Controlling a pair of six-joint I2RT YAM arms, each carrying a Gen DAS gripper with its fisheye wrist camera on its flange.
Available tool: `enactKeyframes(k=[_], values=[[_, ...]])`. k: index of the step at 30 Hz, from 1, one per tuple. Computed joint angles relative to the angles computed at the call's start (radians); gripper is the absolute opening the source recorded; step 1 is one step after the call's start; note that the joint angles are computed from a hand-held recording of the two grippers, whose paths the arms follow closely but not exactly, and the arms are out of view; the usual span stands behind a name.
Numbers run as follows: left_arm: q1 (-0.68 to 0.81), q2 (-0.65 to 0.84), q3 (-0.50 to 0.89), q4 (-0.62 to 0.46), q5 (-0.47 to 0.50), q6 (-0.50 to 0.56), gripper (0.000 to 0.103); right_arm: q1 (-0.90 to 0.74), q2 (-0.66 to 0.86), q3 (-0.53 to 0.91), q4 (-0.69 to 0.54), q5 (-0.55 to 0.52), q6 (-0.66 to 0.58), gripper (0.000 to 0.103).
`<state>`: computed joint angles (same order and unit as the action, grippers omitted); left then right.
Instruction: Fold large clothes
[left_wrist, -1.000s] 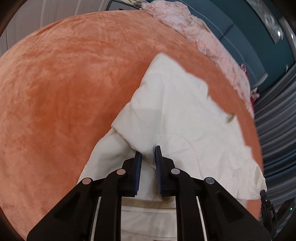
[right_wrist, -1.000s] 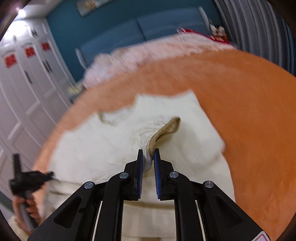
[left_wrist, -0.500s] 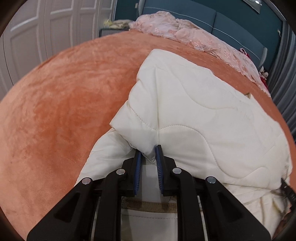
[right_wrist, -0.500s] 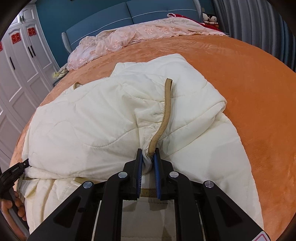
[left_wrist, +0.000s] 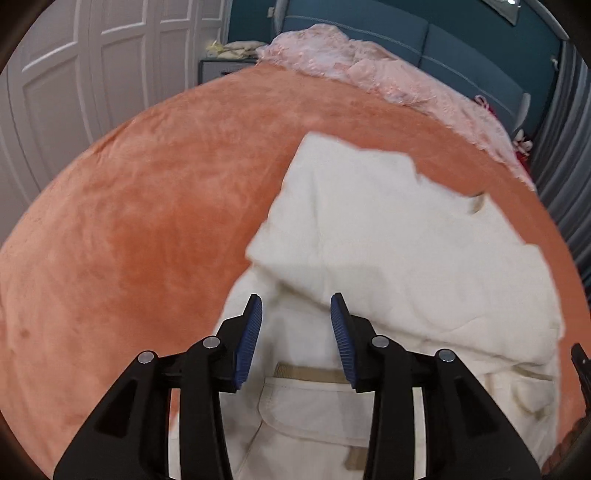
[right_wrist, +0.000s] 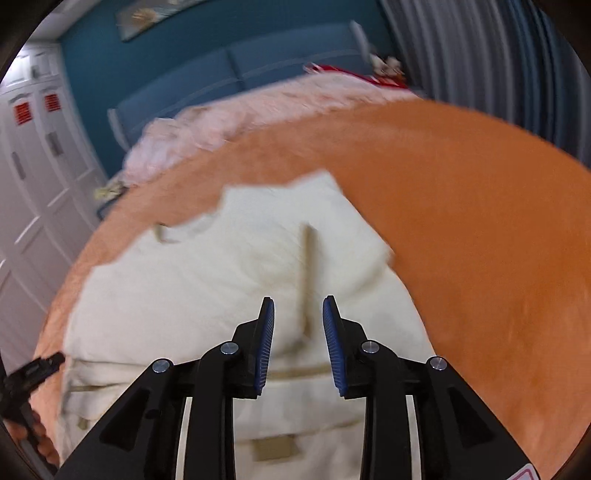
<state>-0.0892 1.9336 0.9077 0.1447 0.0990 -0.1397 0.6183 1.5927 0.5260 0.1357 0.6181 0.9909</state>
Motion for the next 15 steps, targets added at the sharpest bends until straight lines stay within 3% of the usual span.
enactKeyframes(k=[4,10,13,15], values=[[-0.056,-0.016,0.117,-0.109,-0.009,-0.026,0.037,-0.024,0.085,0.191,-0.066,-0.112,-0.138,0.028],[-0.198,0.182,0.316,-0.185,-0.098,-0.049,0.038,-0.030,0.402,0.475,-0.128,-0.187,-0.214,0.028],[-0.233,0.259,0.317,-0.121,-0.148,-0.053,0.039,-0.021,0.490,0.483,-0.081,-0.184,-0.197,0.027],[-0.248,0.281,0.266,-0.012,-0.185,-0.031,0.041,-0.015,0.526,0.447,0.005,-0.175,-0.191,0.026]])
